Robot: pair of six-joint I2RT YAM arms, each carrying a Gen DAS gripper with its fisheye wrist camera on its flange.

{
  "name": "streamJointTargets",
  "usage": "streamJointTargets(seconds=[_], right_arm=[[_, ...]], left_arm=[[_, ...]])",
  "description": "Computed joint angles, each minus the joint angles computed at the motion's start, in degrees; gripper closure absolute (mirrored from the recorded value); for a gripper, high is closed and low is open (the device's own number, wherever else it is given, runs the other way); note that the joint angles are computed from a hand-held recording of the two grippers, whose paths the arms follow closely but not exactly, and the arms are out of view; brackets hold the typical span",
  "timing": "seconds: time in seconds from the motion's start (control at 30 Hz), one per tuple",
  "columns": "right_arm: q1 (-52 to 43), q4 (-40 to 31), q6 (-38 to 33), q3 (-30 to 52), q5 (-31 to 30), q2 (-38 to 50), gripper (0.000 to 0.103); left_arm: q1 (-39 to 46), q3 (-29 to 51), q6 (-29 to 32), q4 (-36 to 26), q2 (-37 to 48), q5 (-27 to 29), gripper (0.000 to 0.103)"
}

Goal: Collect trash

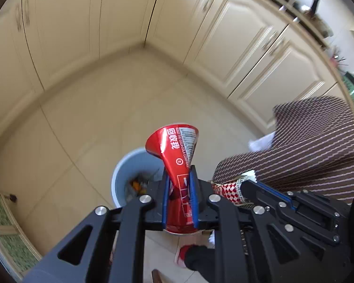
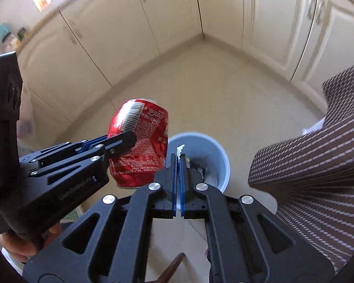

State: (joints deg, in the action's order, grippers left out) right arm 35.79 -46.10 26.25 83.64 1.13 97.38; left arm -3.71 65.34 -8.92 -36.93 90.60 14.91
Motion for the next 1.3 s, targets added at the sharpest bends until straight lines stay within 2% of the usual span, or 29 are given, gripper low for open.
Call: streamJointTargets(seconds=[0.13,0.23,0.5,0.73,1.17,1.27,1.3], right_arm=[[-1.3,4.2,0.9,-2.8,-2.6,4.9,0.101],[-2.5,6.7,0.9,-3.6,-4.1,8.3,0.101],[-4.7,10.4,1.0,-4.5,-6.4,13.9,0.101],[-4.5,12.1,2.1,-3.8,-7.4,16.9,0.101],[-4.0,13.8,3.7,-4.6,-7.0,17.3,0.101],[-4.3,13.9,4.1,-5.2,-7.2,16.4,0.101],[-4.3,13.7,4.2,-5.3,-7.4,16.1,0.101]], left_arm=[[1.0,-2.5,0.7,5.2,7.2,0.0,0.089],[0.8,-1.3,0.2,7.7,13.2,0.1,0.088],[0.5,3.6,0.2,7.4,22.1,0.7,0.085],[0.3,3.6,1.7,6.0,23.4,-2.2,0.076],[0.7,1.8,0.9,6.6,21.0,-2.7,0.070],[1.6,-0.3,0.7,7.5,17.6,-1.9,0.062],[2.0,-0.6,1.0,7.5,16.8,-1.6,0.057]])
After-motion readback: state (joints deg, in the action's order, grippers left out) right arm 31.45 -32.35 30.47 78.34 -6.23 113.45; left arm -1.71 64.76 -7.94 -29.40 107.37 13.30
